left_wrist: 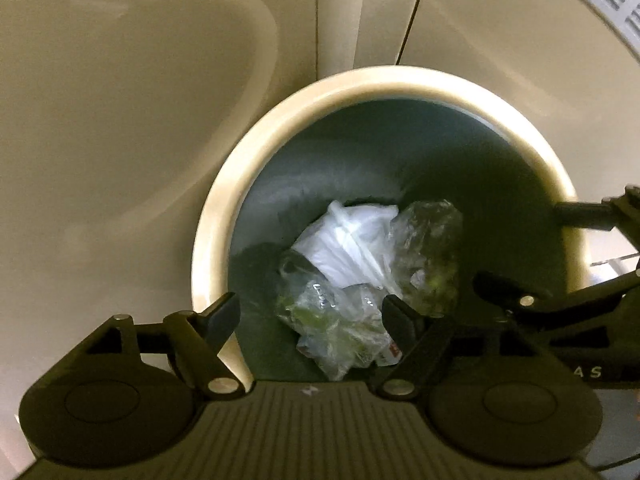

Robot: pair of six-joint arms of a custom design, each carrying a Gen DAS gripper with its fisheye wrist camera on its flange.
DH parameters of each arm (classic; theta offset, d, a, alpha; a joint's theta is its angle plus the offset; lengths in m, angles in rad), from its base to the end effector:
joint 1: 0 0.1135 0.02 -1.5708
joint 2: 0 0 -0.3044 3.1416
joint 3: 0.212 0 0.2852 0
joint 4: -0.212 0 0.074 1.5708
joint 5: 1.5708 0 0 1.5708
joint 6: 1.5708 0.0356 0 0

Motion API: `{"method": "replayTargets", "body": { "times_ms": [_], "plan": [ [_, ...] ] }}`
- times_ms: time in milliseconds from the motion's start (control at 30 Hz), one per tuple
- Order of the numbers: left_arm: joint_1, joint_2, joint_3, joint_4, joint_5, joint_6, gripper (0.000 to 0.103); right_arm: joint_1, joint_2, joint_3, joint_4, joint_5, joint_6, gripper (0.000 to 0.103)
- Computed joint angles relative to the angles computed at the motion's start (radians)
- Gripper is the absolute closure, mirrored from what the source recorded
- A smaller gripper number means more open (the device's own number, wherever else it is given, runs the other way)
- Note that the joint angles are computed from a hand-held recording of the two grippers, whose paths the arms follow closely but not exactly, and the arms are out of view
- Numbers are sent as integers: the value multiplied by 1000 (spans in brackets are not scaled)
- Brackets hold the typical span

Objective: Collect trash
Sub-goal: 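Raise both open tools up out of the trash bin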

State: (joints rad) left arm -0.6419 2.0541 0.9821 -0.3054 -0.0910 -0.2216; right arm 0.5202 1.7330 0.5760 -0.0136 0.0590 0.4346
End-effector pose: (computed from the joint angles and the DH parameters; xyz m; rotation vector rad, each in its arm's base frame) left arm 0.2971 -0.2181 0.0595 0.5982 2.8664 0.0022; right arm 0.2430 0.1368 0.0819 -0.1013 2.7517 0.1844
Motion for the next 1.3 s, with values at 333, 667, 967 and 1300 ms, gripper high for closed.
{"method": "replayTargets", "body": {
  "times_ms": [333, 667, 967, 1300],
  "plan": [
    [-84, -266, -140, -18, -134, -54, 1, 92, -372, -106, -181, 108, 146, 0],
    [-201, -479, -223, -124, -234, -195, 0, 290, -612, -55, -491, 279, 323, 0],
    [-232, -608, -285, -180, -209, -275, 0, 484, -681, 30, -734, 456, 492, 0],
    [-284, -657, -269, -290, -299, -338, 0, 576, -684, 80, -834, 529, 566, 0]
  ]
}}
